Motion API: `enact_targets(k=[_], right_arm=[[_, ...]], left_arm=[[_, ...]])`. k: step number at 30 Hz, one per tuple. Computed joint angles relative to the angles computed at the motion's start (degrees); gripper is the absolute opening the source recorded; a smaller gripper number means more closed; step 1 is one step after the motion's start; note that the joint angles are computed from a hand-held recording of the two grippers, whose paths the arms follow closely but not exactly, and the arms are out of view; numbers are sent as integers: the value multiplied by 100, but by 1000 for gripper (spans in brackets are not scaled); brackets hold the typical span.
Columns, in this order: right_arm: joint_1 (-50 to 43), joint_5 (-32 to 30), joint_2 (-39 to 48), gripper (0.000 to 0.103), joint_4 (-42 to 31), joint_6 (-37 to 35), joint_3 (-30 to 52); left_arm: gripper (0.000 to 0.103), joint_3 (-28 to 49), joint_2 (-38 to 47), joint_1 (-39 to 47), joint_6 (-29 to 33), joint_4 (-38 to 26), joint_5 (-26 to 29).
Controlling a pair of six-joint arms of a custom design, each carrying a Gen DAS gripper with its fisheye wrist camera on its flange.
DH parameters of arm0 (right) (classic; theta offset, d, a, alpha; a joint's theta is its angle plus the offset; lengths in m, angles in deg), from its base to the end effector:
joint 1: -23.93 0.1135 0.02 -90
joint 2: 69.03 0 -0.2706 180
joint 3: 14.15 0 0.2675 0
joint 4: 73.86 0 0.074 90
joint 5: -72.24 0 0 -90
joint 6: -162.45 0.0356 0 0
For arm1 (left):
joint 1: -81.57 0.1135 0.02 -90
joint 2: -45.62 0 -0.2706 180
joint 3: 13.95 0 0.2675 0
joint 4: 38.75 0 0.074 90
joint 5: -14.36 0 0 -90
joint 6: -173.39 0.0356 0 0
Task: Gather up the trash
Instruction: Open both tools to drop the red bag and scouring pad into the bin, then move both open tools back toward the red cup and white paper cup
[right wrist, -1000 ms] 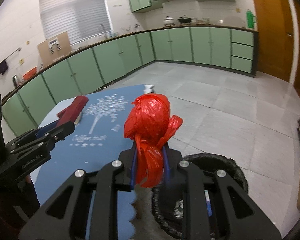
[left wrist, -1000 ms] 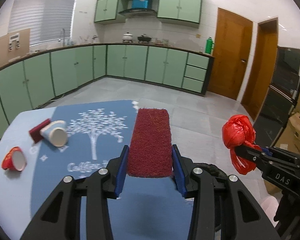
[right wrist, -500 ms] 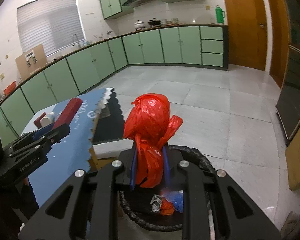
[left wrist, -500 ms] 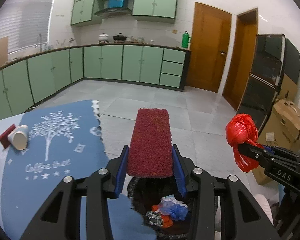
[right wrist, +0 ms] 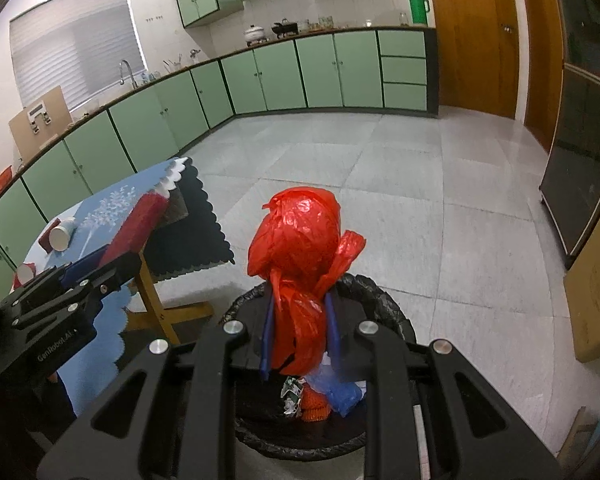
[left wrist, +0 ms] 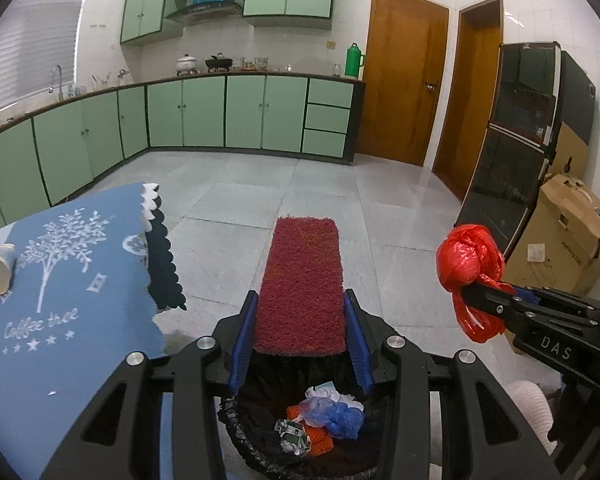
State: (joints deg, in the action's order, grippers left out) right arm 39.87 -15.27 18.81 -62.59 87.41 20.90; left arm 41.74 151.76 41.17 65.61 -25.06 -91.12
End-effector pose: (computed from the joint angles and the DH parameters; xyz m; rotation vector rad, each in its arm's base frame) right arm 0.2443 0.0682 0.0982 0.0028 2.3053 0.2282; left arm 0.2745 -0.2211 0.1024 0.2837 2.1805 -0.2740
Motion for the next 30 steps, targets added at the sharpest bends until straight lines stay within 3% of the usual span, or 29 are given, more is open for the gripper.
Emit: enact_targets(k=[8, 11, 15, 17, 23, 30], right_arm=[[-260, -227, 699, 21, 157, -86, 270], [-350, -297, 953, 25, 96, -151, 459], [-428, -254, 1219, 46, -36, -127, 666], [-474, -231, 1276, 51, -52, -119, 687], [-431, 78, 1185, 83, 45, 18, 596], [-157, 144, 722, 90, -313, 163, 714]], left_arm=[[42, 539, 565, 78, 21, -167, 145], [42, 733, 749, 130, 2, -298, 289], [62, 817, 811, 189, -85, -381, 475], [62, 764, 784, 214, -54, -330, 500], [63, 531, 492, 386, -41, -248, 518], [77, 18, -280, 644, 145, -154, 350]])
